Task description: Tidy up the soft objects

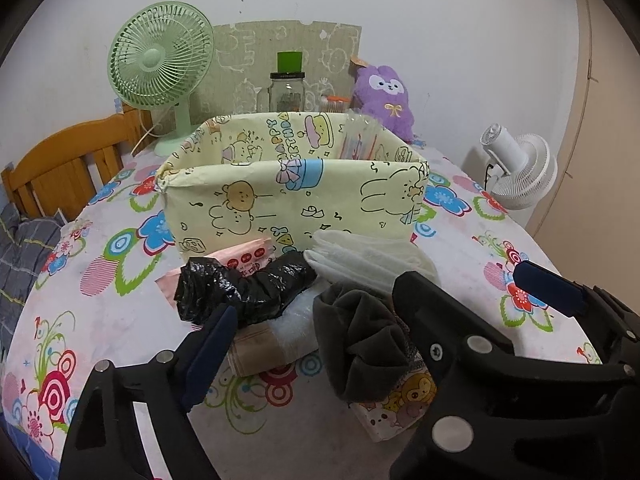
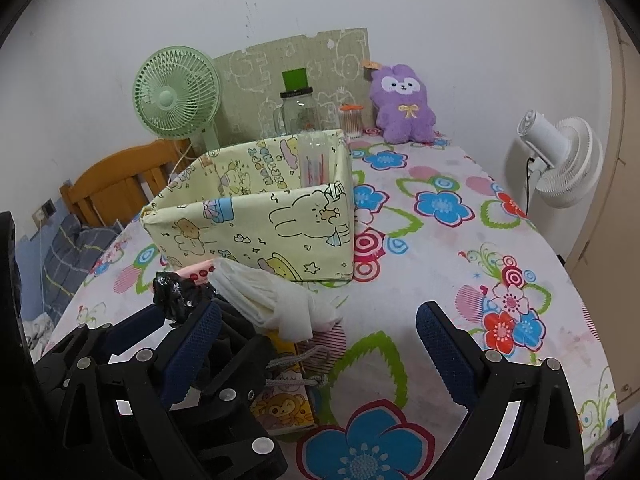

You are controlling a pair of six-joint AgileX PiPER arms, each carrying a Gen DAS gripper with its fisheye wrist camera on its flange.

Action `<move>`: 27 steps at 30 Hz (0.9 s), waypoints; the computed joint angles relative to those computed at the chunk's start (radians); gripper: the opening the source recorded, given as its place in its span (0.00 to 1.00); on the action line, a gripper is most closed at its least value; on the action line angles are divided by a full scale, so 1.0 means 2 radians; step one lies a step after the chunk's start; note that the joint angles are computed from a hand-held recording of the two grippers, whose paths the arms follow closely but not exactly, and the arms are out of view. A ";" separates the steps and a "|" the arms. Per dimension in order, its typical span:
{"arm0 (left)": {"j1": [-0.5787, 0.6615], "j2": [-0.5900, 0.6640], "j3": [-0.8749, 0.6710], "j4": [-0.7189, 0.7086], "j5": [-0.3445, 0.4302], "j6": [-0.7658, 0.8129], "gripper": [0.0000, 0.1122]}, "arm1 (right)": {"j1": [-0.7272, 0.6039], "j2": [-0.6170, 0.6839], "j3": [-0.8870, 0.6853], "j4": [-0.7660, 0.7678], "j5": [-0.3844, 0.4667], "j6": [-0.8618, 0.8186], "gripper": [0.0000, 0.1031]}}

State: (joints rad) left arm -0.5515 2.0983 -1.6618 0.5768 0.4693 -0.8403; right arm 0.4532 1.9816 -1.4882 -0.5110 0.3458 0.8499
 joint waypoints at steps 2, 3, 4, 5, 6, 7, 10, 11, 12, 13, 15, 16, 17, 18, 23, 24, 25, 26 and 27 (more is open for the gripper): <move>0.001 0.002 -0.002 -0.012 -0.003 0.013 0.74 | -0.002 0.002 -0.002 0.008 0.001 -0.006 0.97; 0.002 0.003 -0.003 -0.018 -0.004 0.019 0.72 | -0.003 0.003 -0.003 0.012 0.003 -0.009 0.97; 0.003 0.005 -0.007 -0.025 -0.003 0.027 0.70 | -0.003 0.004 -0.003 0.012 0.003 -0.009 0.97; 0.004 0.007 -0.009 -0.036 -0.004 0.038 0.65 | -0.003 0.006 -0.004 0.018 0.004 -0.014 0.97; 0.007 0.009 -0.012 -0.059 -0.006 0.058 0.63 | -0.004 0.008 -0.007 0.025 0.006 -0.021 0.97; 0.008 0.011 -0.015 -0.071 -0.005 0.068 0.57 | -0.005 0.009 -0.009 0.033 0.008 -0.028 0.97; 0.013 0.017 -0.023 -0.102 0.002 0.093 0.44 | -0.008 0.012 -0.013 0.065 0.009 -0.054 0.97; 0.013 0.017 -0.022 -0.104 0.002 0.094 0.44 | -0.008 0.014 -0.014 0.069 0.011 -0.056 0.97; 0.014 0.015 -0.019 -0.104 -0.001 0.095 0.43 | -0.007 0.015 -0.015 0.073 0.011 -0.060 0.97; 0.014 0.013 -0.016 -0.101 -0.002 0.092 0.42 | -0.007 0.015 -0.016 0.076 0.009 -0.062 0.97; 0.013 0.008 -0.009 -0.081 -0.004 0.074 0.41 | -0.006 0.015 -0.017 0.076 0.008 -0.063 0.97; 0.013 0.007 -0.007 -0.077 -0.003 0.070 0.40 | -0.005 0.016 -0.019 0.077 0.010 -0.065 0.97; 0.014 0.005 -0.004 -0.070 -0.003 0.065 0.40 | -0.003 0.018 -0.023 0.078 0.012 -0.067 0.97; 0.015 0.003 -0.001 -0.066 -0.003 0.060 0.40 | -0.002 0.019 -0.026 0.081 0.013 -0.070 0.97; 0.016 -0.011 0.016 -0.008 0.000 0.009 0.39 | 0.004 0.027 -0.042 0.106 0.016 -0.100 0.97; 0.017 -0.014 0.021 0.001 0.000 0.001 0.39 | 0.007 0.029 -0.047 0.105 0.018 -0.101 0.97; 0.019 -0.017 0.025 0.006 -0.002 -0.005 0.39 | 0.008 0.031 -0.051 0.105 0.019 -0.103 0.97; 0.021 -0.020 0.030 0.011 -0.004 -0.010 0.39 | 0.010 0.034 -0.056 0.107 0.020 -0.106 0.97; 0.022 -0.022 0.033 0.017 -0.004 -0.017 0.39 | 0.012 0.037 -0.063 0.108 0.023 -0.109 0.97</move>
State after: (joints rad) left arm -0.5072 2.0533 -1.5949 0.6099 0.4608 -0.8736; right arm 0.4774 2.0549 -1.6137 -0.2949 0.3917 0.6317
